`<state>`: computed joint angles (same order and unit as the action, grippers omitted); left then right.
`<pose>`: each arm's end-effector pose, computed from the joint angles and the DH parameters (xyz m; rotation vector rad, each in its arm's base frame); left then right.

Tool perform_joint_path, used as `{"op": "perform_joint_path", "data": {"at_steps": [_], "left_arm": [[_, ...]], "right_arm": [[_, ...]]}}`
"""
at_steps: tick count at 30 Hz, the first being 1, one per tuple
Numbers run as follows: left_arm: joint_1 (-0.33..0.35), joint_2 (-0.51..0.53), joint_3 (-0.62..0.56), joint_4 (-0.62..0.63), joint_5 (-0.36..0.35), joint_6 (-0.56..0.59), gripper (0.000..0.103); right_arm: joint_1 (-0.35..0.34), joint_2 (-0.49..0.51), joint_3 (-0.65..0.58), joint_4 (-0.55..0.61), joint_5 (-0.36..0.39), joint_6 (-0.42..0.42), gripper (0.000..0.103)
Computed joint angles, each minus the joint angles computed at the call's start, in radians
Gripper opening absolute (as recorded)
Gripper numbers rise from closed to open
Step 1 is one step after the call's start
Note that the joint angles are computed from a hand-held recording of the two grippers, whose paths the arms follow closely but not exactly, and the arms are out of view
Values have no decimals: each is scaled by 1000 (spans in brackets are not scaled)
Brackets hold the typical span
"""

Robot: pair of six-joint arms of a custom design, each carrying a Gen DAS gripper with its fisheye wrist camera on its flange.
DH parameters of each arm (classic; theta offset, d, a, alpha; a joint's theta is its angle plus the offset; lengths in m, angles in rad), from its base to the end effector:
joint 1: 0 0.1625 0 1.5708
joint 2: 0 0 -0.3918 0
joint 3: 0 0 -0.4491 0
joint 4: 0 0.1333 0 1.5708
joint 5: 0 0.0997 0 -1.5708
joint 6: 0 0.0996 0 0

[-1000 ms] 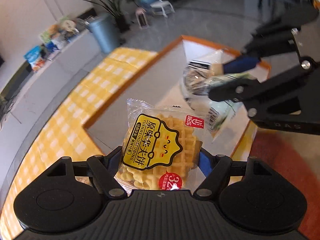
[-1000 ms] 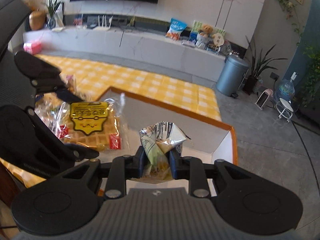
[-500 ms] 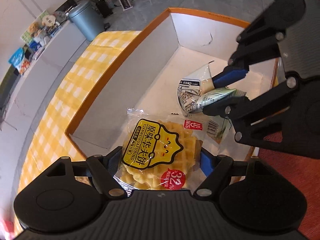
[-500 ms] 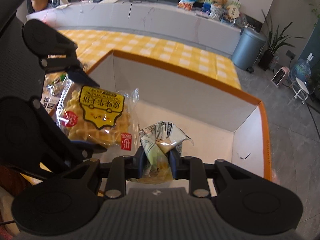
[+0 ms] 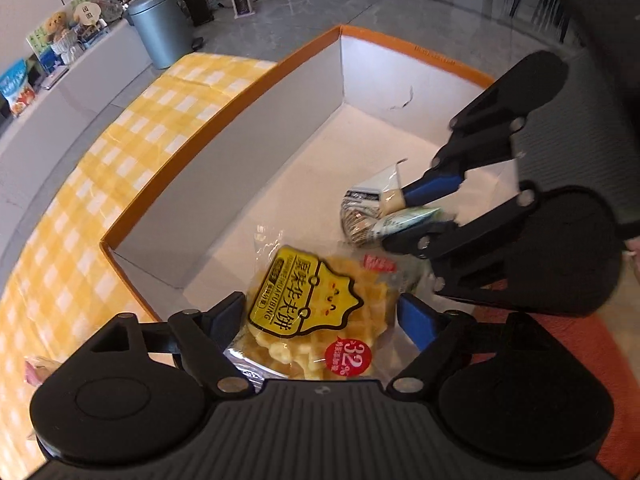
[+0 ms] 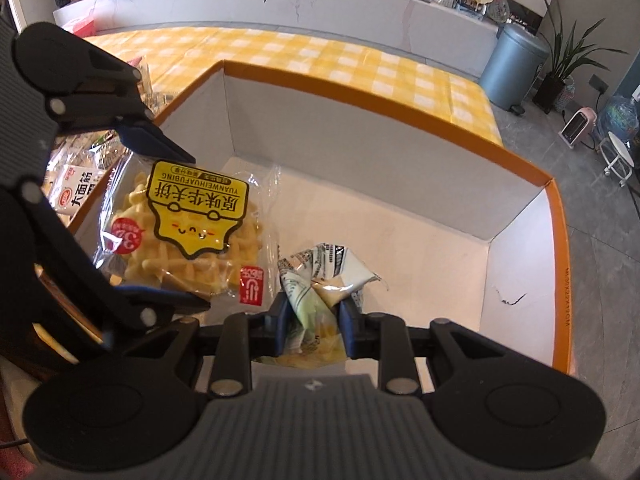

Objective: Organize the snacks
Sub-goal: 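Lower both held snacks into the orange box and open both tools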

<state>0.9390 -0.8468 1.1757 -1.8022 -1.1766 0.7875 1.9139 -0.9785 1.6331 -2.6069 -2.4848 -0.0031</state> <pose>-0.3192 -0.7266 0.2097 1.8127 2.0693 0.1765 0.2834 -0.6316 0.1948 0.1756 -2.2340 0.6101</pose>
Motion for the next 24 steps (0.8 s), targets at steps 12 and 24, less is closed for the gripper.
{"op": "perform_joint_path", "data": {"at_steps": [12,24], "left_arm": [[45,-86,22,-44,-175,-112,103],[70,-187,106,-146,-199,-221,103]], "right_arm": [[-6,-3,-24,44,40,28,26],[18,47,-81,165,2,57,29]]}}
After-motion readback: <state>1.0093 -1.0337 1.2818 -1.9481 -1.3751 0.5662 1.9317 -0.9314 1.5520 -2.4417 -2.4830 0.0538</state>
